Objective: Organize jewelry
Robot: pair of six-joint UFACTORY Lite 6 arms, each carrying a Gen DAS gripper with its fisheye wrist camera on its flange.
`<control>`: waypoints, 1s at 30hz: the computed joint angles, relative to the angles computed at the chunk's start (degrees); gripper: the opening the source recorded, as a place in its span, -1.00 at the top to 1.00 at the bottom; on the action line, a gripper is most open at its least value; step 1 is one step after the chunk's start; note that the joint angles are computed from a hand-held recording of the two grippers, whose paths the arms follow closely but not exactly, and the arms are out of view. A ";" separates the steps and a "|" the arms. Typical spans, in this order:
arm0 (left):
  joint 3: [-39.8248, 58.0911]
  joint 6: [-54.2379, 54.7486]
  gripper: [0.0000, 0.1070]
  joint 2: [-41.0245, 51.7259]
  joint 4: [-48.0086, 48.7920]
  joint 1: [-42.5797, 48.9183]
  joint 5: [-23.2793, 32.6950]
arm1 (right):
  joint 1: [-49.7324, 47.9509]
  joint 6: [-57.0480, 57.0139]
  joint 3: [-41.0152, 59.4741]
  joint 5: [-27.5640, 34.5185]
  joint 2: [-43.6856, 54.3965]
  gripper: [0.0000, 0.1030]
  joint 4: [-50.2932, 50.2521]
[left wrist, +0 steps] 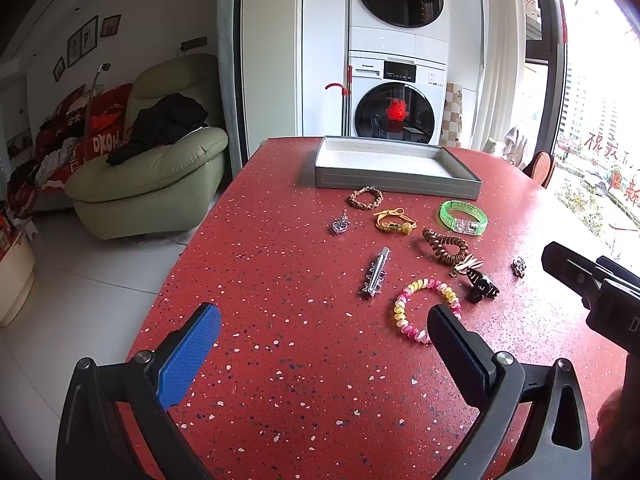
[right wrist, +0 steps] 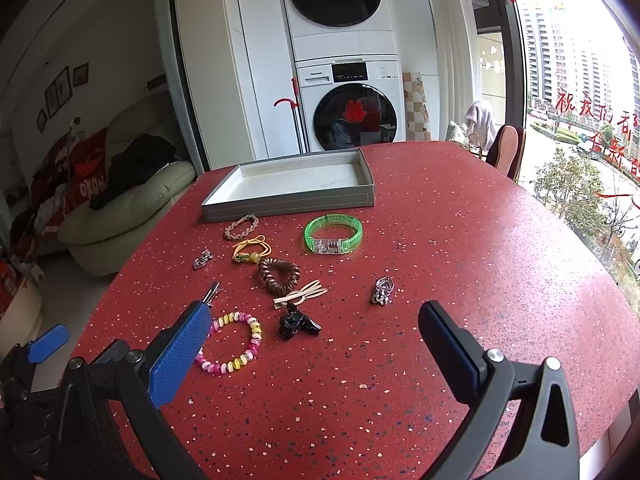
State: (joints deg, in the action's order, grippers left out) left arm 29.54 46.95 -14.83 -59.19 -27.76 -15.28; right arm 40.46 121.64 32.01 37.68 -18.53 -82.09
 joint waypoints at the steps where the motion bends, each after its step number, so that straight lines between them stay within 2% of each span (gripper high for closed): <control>1: -0.01 0.24 -0.93 -0.11 -0.21 0.08 0.14 | 0.00 0.07 0.02 0.00 0.08 -1.00 -0.02; 30: 0.14 0.91 -0.93 0.15 -0.76 0.05 0.30 | 0.34 0.72 0.27 0.12 0.75 -1.00 -0.43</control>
